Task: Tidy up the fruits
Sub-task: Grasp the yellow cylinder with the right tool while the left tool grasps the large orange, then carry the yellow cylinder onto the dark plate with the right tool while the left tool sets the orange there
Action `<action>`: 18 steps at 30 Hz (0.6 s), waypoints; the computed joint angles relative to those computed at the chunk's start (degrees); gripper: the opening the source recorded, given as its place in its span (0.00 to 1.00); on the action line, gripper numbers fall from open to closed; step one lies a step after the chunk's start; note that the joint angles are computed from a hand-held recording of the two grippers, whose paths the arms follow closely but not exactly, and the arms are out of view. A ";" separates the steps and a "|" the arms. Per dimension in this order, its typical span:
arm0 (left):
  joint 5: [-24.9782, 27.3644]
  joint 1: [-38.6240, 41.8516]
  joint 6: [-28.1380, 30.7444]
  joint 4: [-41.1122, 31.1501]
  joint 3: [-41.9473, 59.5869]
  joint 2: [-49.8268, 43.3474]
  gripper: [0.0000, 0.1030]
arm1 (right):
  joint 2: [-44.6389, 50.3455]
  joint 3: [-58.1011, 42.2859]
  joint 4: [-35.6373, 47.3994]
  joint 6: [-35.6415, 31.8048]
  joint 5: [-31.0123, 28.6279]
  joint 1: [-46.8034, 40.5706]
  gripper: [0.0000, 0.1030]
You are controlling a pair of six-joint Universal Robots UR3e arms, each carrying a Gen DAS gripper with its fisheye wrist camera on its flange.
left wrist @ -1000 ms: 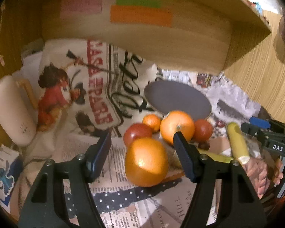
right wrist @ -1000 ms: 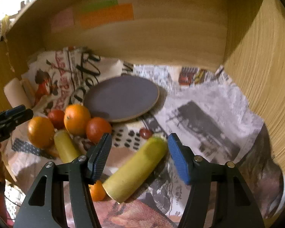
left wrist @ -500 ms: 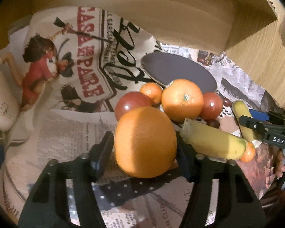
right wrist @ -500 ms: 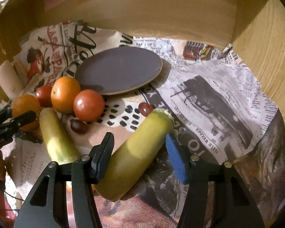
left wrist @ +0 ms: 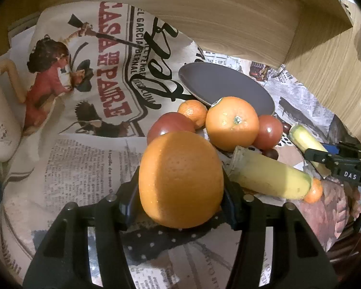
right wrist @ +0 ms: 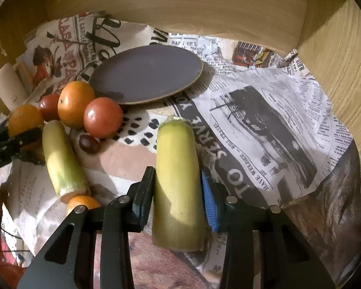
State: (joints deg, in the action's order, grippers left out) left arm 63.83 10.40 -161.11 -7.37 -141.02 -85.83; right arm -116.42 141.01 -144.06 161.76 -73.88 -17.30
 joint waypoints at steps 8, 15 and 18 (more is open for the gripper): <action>-0.20 1.08 -0.08 -1.26 -1.30 2.80 0.55 | 7.98 -2.99 -5.17 0.54 -4.11 4.81 0.34; -0.38 1.21 -0.50 -1.54 -2.00 5.79 0.55 | 9.20 -2.37 -8.42 1.01 -4.17 5.48 0.33; -0.56 1.00 -0.79 -1.57 -1.45 7.14 0.55 | 6.95 -1.42 -8.13 0.69 -3.49 4.87 0.33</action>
